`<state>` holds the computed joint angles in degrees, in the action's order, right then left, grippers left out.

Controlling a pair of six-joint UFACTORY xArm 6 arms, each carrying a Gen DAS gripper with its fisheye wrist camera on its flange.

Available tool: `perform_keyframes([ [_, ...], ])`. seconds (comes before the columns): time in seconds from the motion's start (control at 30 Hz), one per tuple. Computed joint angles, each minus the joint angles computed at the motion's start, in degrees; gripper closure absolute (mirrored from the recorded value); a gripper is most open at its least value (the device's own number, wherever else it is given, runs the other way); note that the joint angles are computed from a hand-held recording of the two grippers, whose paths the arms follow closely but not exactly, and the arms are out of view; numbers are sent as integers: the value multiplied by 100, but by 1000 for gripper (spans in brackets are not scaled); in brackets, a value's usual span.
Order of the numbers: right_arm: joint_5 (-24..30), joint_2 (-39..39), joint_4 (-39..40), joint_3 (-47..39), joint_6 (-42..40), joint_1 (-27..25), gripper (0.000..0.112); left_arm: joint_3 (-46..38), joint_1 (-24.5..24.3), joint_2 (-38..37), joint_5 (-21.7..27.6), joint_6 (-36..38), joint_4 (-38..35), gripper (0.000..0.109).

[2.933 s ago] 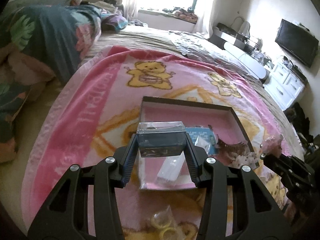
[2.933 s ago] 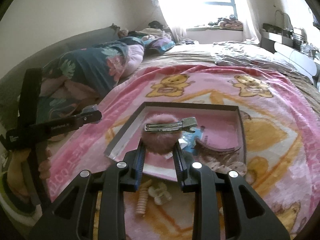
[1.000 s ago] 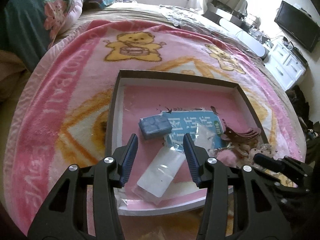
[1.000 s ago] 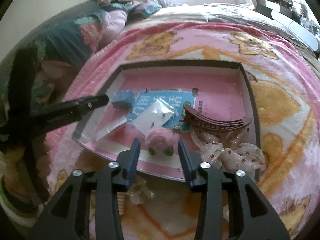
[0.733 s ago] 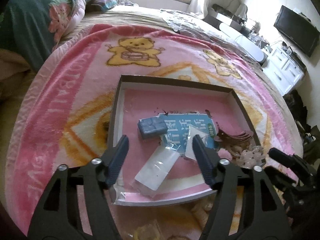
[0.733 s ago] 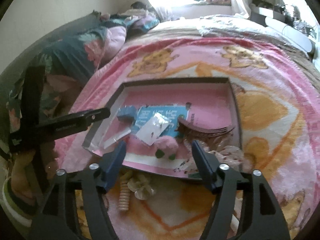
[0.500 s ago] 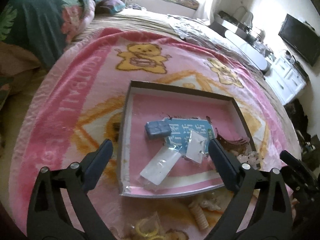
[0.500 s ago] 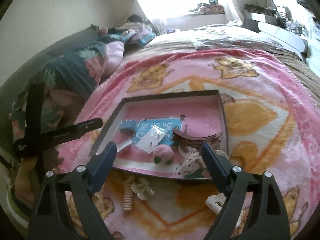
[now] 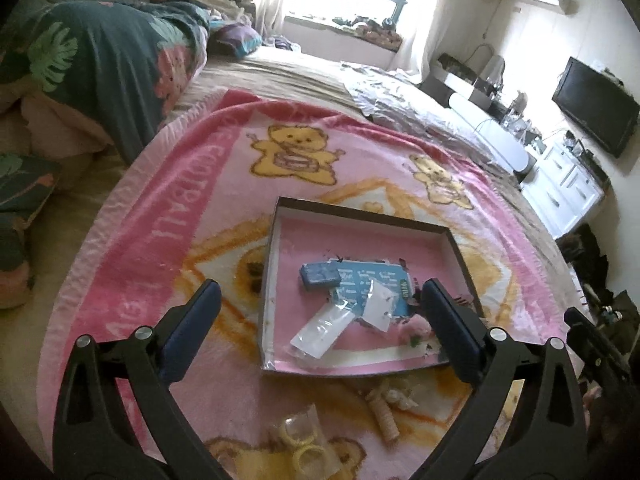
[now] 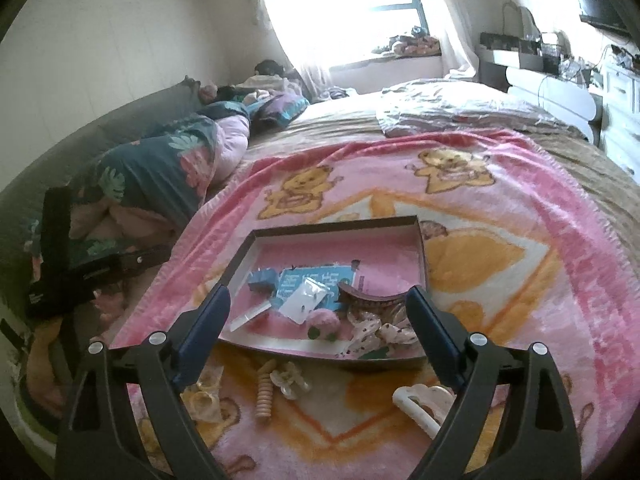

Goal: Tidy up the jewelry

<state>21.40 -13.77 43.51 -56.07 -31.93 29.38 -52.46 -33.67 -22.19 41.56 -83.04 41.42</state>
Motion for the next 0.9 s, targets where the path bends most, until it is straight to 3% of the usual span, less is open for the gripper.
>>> perform_keyframes([
  [0.47,-115,-747,-110,515,-131,28,24,181,-849,-536,718,-745,549,15],
  [0.9,-86,-1388,-72,1038,-342,-71,24,198,-1391,-513,1163,-856,520,15],
])
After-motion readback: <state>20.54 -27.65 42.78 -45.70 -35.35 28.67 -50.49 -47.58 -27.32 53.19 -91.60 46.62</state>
